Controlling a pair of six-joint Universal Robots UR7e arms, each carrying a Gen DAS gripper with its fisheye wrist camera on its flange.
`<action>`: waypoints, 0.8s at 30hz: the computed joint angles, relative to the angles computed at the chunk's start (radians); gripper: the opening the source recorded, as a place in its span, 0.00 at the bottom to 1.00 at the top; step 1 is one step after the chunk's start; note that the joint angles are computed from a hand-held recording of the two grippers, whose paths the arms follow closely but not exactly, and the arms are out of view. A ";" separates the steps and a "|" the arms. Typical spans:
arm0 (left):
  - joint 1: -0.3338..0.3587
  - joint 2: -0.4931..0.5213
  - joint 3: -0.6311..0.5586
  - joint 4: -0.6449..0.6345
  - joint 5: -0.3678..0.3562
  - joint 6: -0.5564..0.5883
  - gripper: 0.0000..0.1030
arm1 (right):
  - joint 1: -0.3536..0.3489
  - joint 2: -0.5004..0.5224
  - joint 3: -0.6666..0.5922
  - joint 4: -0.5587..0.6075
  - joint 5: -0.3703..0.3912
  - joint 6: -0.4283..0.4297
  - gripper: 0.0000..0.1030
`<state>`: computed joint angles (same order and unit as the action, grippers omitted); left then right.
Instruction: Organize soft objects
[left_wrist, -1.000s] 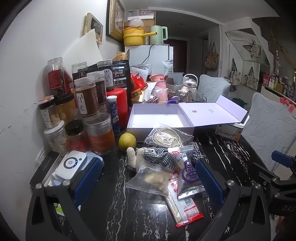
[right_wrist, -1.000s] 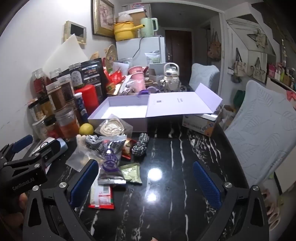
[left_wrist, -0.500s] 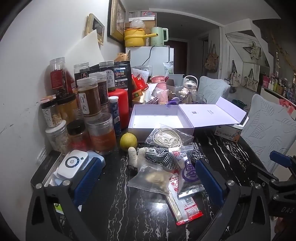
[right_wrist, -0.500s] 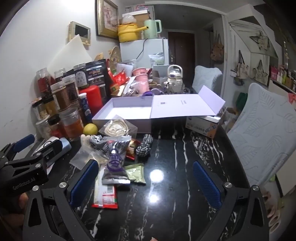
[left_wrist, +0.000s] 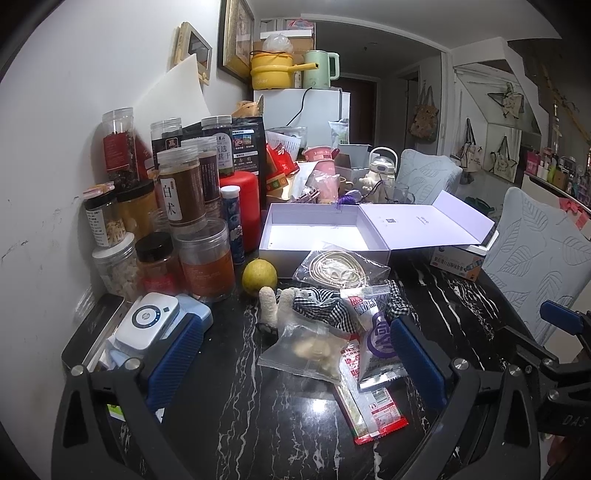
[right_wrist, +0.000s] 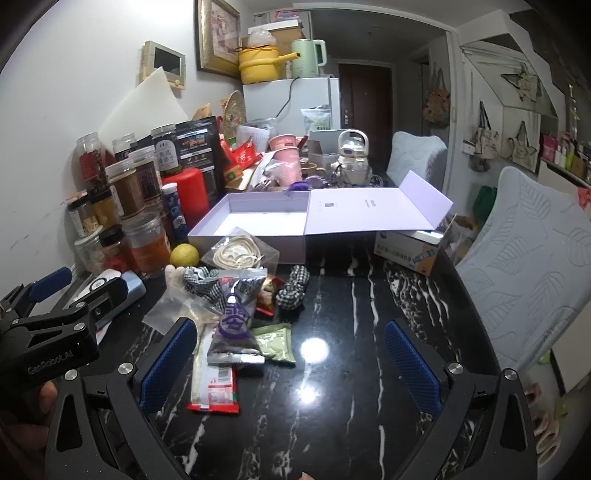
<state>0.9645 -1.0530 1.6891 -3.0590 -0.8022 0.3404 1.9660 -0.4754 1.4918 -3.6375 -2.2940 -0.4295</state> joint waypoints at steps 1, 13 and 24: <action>0.002 -0.001 -0.002 0.005 -0.003 -0.002 1.00 | 0.000 0.000 0.000 0.001 0.001 0.001 1.00; 0.002 -0.003 -0.004 0.017 -0.005 -0.011 1.00 | -0.001 0.009 -0.009 -0.004 -0.002 -0.011 1.00; 0.002 -0.003 -0.003 0.018 -0.004 -0.012 1.00 | 0.001 0.013 -0.010 -0.005 0.003 -0.018 1.00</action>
<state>0.9661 -1.0560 1.6856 -3.0410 -0.8060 0.3288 1.9668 -0.4627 1.4820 -3.6429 -2.2907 -0.4475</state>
